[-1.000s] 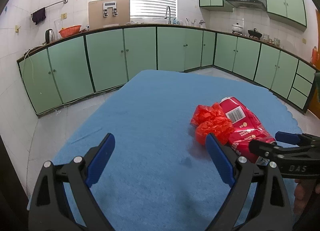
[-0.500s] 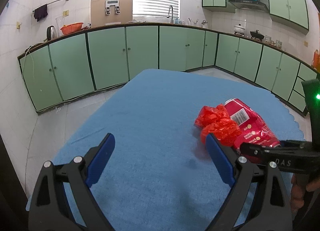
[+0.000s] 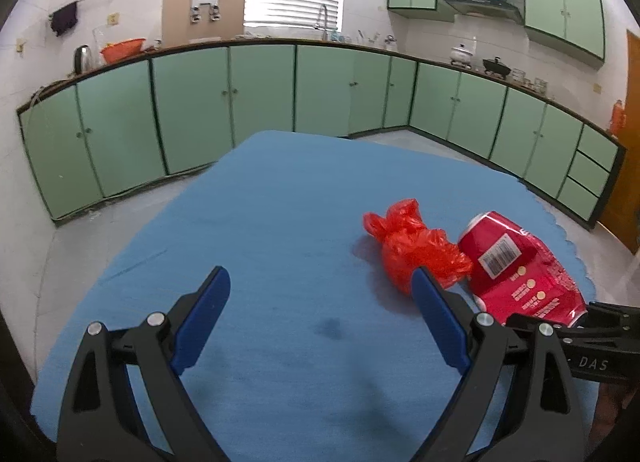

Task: Collect trash
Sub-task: 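Grasp the red can by its body with the right tool, then grasp the red plastic bag with the left tool while the right holds the can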

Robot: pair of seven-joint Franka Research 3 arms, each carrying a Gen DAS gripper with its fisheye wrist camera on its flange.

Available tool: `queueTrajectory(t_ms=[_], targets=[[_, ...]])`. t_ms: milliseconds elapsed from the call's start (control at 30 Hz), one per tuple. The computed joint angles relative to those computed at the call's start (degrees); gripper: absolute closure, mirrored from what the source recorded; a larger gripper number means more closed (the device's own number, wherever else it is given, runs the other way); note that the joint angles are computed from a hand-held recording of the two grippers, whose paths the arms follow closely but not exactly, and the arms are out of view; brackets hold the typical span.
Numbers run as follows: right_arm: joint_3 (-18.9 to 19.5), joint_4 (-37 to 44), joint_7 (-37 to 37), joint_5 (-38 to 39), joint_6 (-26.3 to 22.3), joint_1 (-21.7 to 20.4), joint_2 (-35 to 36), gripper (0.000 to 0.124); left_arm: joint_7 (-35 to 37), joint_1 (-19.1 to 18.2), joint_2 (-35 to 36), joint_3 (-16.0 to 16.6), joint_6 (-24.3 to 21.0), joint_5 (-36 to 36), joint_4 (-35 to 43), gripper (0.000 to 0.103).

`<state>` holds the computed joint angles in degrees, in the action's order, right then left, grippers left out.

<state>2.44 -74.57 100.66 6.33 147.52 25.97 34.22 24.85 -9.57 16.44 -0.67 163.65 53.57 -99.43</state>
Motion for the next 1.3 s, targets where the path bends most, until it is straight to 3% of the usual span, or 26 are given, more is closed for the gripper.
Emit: queueTrajectory(t_ms=[167, 267, 500, 567, 633, 700, 833, 967, 1033, 1200, 1300], targets=[[-1.83, -5.07, 3.03, -1.28, 2.17, -0.27, -3.18, 0.068, 7.60, 0.36, 4.42, -2.51, 1.49, -6.44, 4.91, 0.014], [-2.30, -5.64, 4.53, -2.10, 2.67, -0.39, -3.59, 0.068, 10.98, -1.13, 7.60, -2.39, 1.07, -9.36, 8.76, 0.014], [-1.47, -7.55, 4.11, -1.70, 4.01, -2.32, -4.43, 0.068, 16.41, -4.35, 15.10, -1.46, -4.38, -15.45, 19.11, 0.014], [-1.36, -7.89, 3.78, -1.40, 4.48, -2.50, -4.50, 0.068, 18.33, -4.27, 16.54, -2.06, -6.03, -17.86, 21.08, 0.022], [-1.91, -8.35, 3.95, -2.26, 5.01, -1.94, -4.69, 0.068, 21.10, -3.70, 17.69, -3.08, -8.02, -20.75, 22.83, 0.042], [-2.44, -7.07, 4.73, -3.26, 4.52, -1.15, -4.01, 0.068, 22.59, -3.33, 18.23, -3.44, -8.39, -22.92, 23.40, 0.054], [-1.58, -8.05, 3.89, -2.46, 4.94, -1.81, -4.64, 0.067, 21.67, -4.20, 17.42, -1.55, -8.08, -23.09, 22.32, 0.086], [0.78, -9.12, 0.80, 1.33, 5.92, -3.76, -5.54, 0.053, 20.72, -4.53, 16.13, -0.73, -7.34, -22.20, 20.50, 0.094], [2.34, -9.52, -1.61, 4.43, 6.52, -5.30, -5.91, 0.052, 19.96, -4.47, 15.02, -0.55, -6.23, -21.70, 18.78, 0.096], [3.44, -7.31, -4.82, 9.61, 5.17, -7.27, -5.21, 0.053, 19.85, -3.89, 11.84, -1.07, -3.99, -20.75, 13.93, 0.097], [3.66, -5.15, -6.03, 11.98, 3.74, -8.17, -4.08, 0.061, 20.48, -3.56, 10.59, -1.56, -3.63, -20.52, 11.99, 0.097]])
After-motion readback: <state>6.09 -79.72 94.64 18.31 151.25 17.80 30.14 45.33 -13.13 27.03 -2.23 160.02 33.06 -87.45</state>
